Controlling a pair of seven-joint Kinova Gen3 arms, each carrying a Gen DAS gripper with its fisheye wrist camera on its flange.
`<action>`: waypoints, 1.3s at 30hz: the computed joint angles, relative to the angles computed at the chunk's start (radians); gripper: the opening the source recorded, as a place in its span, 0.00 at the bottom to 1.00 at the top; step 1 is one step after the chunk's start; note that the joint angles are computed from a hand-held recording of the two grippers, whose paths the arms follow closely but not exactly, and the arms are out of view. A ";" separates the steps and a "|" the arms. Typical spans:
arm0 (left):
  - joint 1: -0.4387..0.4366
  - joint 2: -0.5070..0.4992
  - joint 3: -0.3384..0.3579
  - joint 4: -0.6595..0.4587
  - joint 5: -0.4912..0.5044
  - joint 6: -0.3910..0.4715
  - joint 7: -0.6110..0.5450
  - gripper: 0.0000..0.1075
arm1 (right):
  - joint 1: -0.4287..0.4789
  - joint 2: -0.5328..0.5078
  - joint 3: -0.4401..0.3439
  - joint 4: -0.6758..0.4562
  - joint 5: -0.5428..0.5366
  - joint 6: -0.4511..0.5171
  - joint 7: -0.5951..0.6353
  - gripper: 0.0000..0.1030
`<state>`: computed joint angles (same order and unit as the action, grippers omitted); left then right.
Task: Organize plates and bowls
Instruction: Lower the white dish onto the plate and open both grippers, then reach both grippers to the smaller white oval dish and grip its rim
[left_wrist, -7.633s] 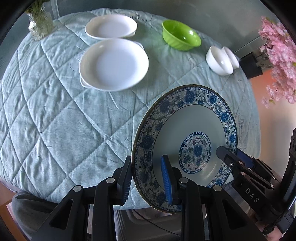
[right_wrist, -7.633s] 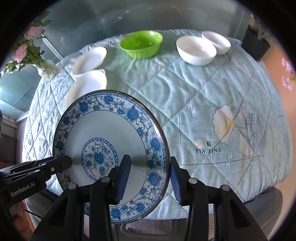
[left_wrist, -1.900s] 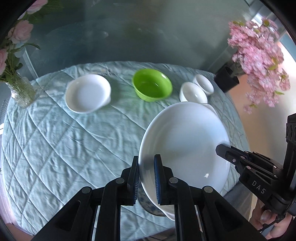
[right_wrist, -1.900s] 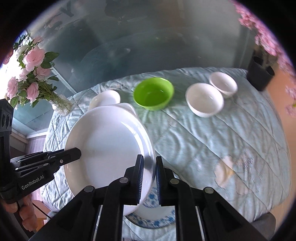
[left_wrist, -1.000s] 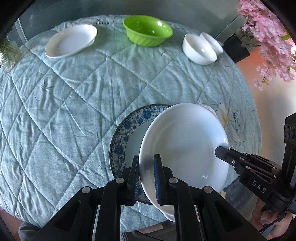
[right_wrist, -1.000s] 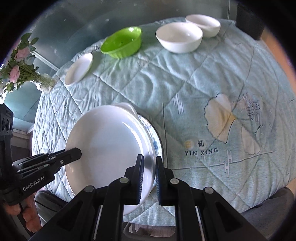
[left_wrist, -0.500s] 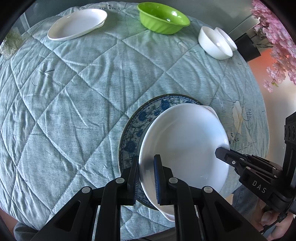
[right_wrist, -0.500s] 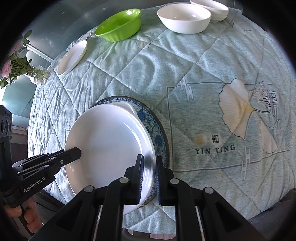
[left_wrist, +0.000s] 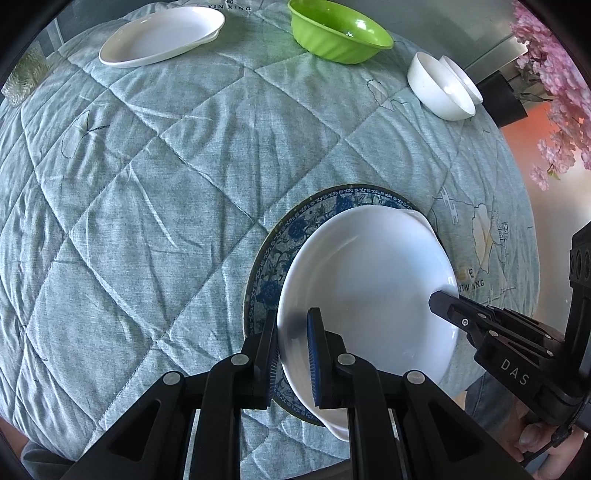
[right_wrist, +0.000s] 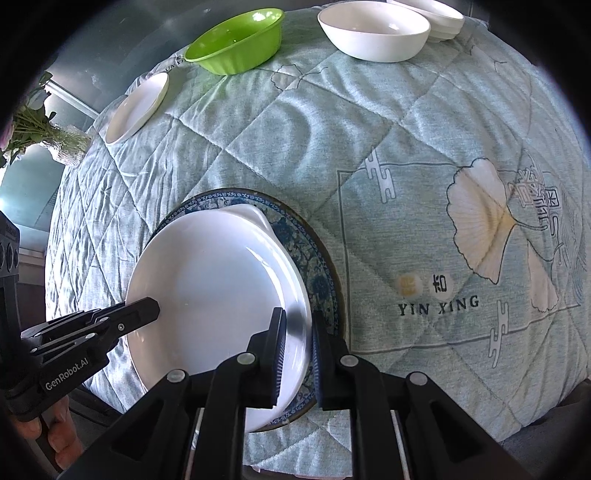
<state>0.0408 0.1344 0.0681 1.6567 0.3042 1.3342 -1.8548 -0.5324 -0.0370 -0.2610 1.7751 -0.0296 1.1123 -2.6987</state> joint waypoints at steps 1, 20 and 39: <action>-0.002 0.000 -0.001 -0.001 0.001 0.003 -0.003 0.10 | -0.001 0.005 -0.001 -0.006 0.005 0.005 -0.004 0.12; -0.010 -0.023 -0.006 -0.024 0.003 0.040 -0.049 0.27 | -0.036 0.032 -0.007 -0.070 0.076 0.083 -0.058 0.16; -0.027 -0.357 -0.091 -0.028 -0.086 -0.080 -0.041 0.14 | -0.074 -0.091 -0.128 -0.170 0.253 0.238 -0.088 0.14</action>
<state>0.0134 -0.2221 -0.0227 1.6282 0.2184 1.2545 -1.8962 -0.6063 -0.1281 -0.3889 1.6053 0.2233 1.3508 -2.7871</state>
